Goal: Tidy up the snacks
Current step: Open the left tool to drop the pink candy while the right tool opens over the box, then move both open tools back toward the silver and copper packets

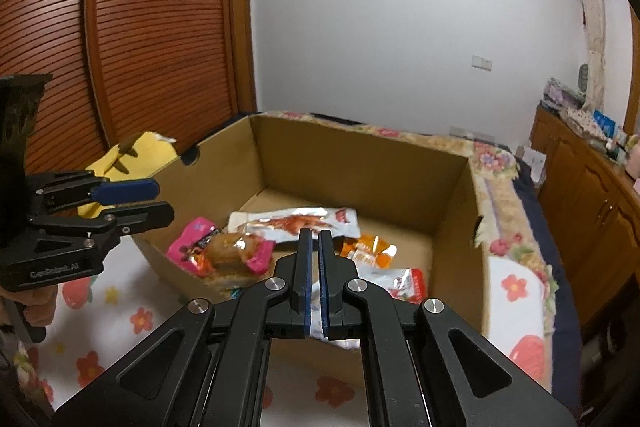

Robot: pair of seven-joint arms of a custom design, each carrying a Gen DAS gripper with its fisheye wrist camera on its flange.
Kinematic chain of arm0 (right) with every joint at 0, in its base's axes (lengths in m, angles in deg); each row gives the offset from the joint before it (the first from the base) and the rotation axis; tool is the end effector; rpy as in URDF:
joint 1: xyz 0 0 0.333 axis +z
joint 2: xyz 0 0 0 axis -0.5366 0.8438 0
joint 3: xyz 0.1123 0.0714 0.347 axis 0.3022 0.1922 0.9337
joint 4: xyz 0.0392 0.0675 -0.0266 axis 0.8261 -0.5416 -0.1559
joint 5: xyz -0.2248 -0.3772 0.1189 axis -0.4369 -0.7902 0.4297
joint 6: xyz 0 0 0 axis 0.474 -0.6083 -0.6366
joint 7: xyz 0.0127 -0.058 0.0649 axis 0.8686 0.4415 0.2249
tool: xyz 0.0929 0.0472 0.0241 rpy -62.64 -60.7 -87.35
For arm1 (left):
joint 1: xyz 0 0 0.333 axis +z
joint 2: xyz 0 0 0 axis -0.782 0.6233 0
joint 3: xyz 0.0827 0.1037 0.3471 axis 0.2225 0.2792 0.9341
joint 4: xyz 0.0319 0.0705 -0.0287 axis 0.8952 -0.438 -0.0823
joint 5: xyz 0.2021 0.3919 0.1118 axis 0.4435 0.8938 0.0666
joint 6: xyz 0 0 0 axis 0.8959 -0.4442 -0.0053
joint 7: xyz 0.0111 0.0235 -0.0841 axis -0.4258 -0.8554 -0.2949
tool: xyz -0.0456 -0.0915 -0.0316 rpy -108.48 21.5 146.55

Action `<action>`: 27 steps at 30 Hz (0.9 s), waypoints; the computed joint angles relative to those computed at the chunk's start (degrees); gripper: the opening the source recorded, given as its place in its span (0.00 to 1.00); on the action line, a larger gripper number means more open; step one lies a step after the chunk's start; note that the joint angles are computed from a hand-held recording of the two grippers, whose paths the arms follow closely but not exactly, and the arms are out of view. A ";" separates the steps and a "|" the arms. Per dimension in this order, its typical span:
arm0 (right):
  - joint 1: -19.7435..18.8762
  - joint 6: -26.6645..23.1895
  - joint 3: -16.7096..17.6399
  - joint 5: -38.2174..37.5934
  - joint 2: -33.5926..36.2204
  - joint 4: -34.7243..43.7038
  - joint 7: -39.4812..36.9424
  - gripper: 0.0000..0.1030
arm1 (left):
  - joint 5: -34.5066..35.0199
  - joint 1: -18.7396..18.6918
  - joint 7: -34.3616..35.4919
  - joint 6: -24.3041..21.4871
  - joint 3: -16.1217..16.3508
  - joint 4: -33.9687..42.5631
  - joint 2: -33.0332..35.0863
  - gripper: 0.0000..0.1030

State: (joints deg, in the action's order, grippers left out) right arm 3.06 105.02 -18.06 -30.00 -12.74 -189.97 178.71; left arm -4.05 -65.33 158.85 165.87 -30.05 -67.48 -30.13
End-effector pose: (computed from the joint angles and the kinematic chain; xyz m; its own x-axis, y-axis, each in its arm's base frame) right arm 0.4925 0.5020 0.5342 0.3225 -0.9461 0.0308 -0.5112 -0.2015 -0.8355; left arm 0.4999 -0.2897 0.5378 -0.4473 -0.8929 0.0516 -0.5345 0.2207 -0.8158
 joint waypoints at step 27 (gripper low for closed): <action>1.00 3.19 7.16 -3.63 -9.38 -18.78 18.38 0.64 | -9.25 -5.53 3.38 5.97 -1.41 -17.05 -10.02 0.93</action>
